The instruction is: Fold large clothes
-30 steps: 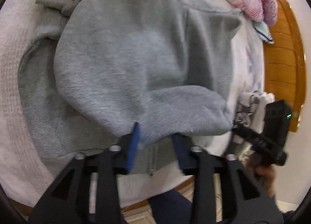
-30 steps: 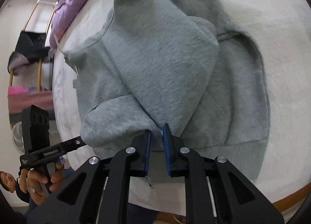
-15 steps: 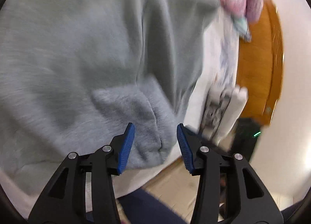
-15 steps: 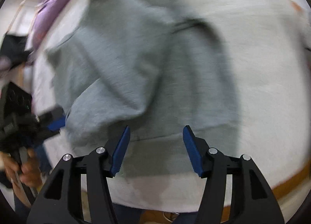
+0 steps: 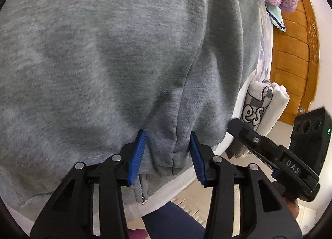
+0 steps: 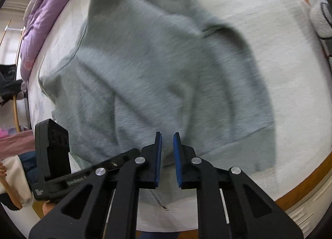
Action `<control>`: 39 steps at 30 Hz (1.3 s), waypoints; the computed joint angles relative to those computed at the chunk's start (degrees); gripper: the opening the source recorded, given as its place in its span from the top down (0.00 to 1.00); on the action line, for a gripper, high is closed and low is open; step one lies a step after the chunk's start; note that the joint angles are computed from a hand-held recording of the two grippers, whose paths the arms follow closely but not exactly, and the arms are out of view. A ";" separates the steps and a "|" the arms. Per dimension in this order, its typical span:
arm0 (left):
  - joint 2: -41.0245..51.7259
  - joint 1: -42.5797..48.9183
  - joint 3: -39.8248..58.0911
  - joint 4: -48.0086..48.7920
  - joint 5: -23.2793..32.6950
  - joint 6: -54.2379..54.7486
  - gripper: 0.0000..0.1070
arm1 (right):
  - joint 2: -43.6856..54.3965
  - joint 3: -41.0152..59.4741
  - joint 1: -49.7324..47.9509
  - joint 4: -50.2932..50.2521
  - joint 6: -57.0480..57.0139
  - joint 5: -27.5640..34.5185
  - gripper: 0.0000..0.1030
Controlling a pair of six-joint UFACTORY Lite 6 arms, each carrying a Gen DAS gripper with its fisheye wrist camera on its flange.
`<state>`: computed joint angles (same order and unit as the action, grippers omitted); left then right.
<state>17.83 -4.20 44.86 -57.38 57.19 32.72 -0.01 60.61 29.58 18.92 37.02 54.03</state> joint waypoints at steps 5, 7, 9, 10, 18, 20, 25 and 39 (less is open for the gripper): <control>3.92 0.71 3.20 1.20 2.92 0.88 0.58 | 7.60 0.94 2.89 0.02 5.05 -1.54 0.89; 5.77 0.76 4.57 1.34 3.89 1.85 0.58 | 9.13 1.18 3.65 -0.61 7.21 -2.29 0.91; 7.23 0.37 5.88 1.52 4.55 2.50 0.58 | 10.66 1.83 4.80 -2.27 9.72 -2.86 0.91; 8.05 -0.06 6.83 1.79 4.98 2.63 0.58 | 11.35 2.05 5.17 -2.47 10.62 -3.42 0.91; 11.00 -0.40 9.87 3.10 7.56 3.87 0.59 | 10.16 -1.51 4.48 -1.93 14.89 -6.56 0.92; 11.02 -0.40 10.11 3.48 7.93 3.80 0.59 | 7.89 -3.49 2.17 -2.66 13.61 -5.68 0.92; 7.98 -0.93 10.74 5.97 8.64 -0.48 0.55 | 8.50 -1.70 0.37 -4.11 12.56 -2.48 0.92; 5.61 9.26 31.66 17.71 7.69 -17.18 0.41 | 27.74 38.79 0.42 -15.39 11.94 9.51 0.79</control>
<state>23.45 5.06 76.52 -39.67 64.89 15.54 27.73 99.39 30.00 3.54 48.96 63.54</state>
